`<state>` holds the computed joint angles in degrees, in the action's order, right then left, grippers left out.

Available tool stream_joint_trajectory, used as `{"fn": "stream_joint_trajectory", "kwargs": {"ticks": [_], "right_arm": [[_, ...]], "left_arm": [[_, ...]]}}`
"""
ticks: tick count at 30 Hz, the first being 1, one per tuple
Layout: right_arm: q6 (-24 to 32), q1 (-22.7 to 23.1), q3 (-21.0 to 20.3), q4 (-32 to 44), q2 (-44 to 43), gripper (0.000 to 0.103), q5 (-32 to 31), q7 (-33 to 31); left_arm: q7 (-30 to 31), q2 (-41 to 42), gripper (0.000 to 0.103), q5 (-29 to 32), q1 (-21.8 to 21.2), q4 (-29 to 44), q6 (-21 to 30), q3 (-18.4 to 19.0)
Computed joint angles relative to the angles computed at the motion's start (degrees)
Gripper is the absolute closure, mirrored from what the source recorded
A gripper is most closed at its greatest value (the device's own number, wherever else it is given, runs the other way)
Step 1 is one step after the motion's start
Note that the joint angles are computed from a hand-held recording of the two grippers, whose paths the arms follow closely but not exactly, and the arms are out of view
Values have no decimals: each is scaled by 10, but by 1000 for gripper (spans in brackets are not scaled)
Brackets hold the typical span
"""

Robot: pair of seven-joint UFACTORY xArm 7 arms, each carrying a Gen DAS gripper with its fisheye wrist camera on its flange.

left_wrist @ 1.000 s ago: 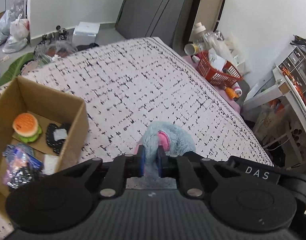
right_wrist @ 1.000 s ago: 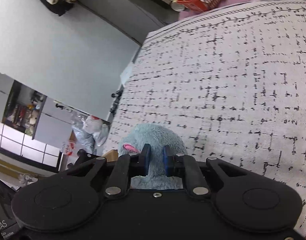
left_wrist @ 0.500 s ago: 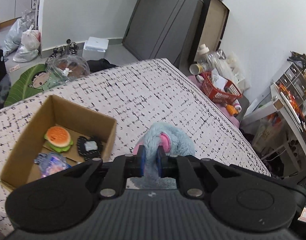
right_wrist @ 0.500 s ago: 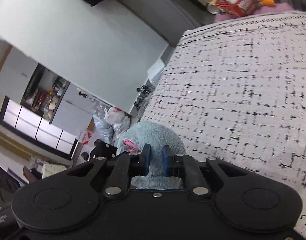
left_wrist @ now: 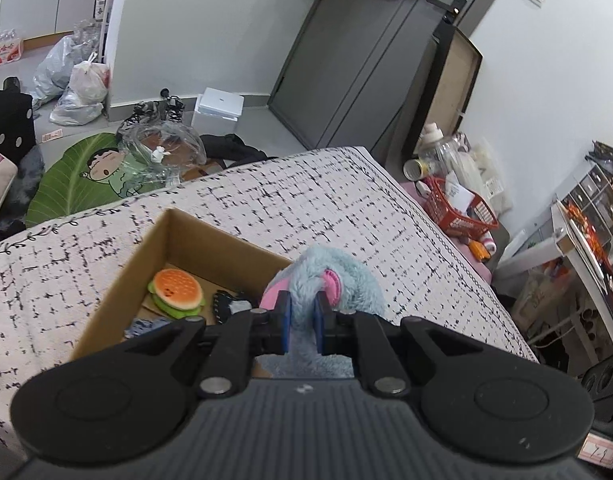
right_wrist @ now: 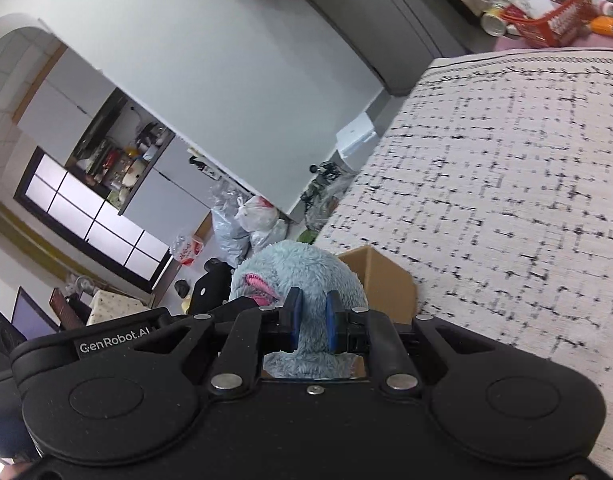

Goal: Organize soft objects
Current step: 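Carry the grey mouse plush in both tools over the box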

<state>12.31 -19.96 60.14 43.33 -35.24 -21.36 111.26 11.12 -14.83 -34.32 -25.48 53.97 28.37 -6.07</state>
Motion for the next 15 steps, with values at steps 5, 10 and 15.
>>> {"fn": "stream_joint_trajectory", "kwargs": {"ticks": [5,10,15], "right_arm": [[-8,-57,50,30,10,90,-9,0],[-14,-106,93,51,16,90,2,-15],[-15,-150,131,67,17,90,26,-40]], "left_arm": [[31,2,92,-26,4,-1,2,18],[62,14,92,-57,14,5,11,28],[86,32,92,-81,26,14,16,27]]}}
